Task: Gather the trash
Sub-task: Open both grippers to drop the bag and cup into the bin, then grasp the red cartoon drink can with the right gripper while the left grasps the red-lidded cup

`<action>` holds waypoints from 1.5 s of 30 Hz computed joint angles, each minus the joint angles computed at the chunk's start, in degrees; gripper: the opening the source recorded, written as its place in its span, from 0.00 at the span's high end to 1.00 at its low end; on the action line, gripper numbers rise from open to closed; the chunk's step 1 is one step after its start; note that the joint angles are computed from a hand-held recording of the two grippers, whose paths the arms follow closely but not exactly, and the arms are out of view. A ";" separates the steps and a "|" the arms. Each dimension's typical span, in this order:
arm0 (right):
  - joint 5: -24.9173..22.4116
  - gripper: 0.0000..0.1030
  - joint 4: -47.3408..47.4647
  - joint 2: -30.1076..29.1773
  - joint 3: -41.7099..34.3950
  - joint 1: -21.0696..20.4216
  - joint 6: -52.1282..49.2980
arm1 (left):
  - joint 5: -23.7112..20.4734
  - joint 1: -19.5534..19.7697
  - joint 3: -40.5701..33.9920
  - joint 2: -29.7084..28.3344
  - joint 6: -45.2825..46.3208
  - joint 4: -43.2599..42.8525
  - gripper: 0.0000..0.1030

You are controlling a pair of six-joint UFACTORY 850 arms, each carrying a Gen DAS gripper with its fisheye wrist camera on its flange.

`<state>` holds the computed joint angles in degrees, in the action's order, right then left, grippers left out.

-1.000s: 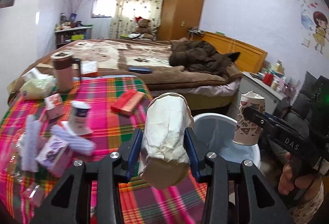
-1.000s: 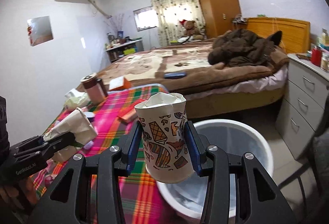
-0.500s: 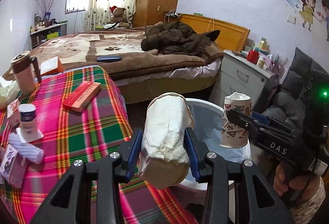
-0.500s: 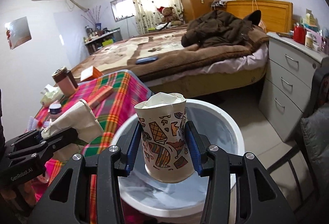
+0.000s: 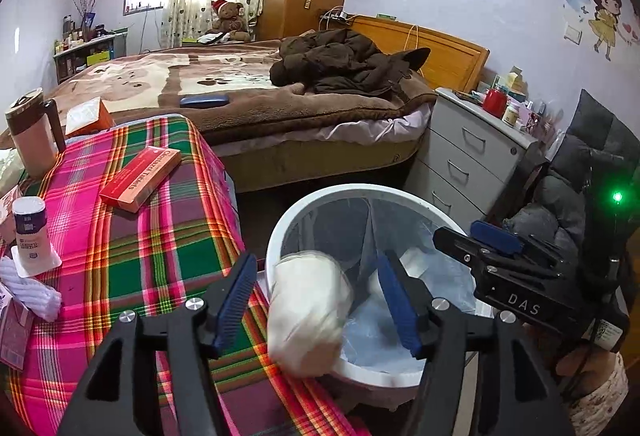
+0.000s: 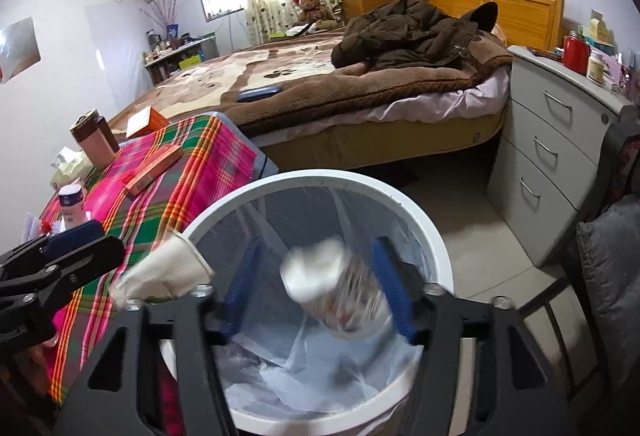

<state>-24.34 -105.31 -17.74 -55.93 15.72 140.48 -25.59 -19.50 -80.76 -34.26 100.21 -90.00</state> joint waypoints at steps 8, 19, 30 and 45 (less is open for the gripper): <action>-1.07 0.35 -0.70 1.09 0.50 0.81 1.74 | -0.33 1.63 2.18 2.18 2.56 -3.27 0.32; -2.20 0.35 -5.20 1.44 -0.11 3.87 5.36 | -1.14 5.32 7.37 6.72 9.44 -10.73 0.31; -1.61 0.35 -13.41 0.82 -0.78 7.75 12.17 | -2.85 11.45 13.58 11.19 17.04 -18.72 0.29; 2.77 0.35 -27.31 -2.49 -4.08 12.81 22.55 | -2.56 21.19 19.34 14.04 25.77 -30.26 0.28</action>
<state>-21.58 -132.61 -20.23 -60.01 28.52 163.03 -28.16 1.70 -61.42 -20.22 125.98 -120.26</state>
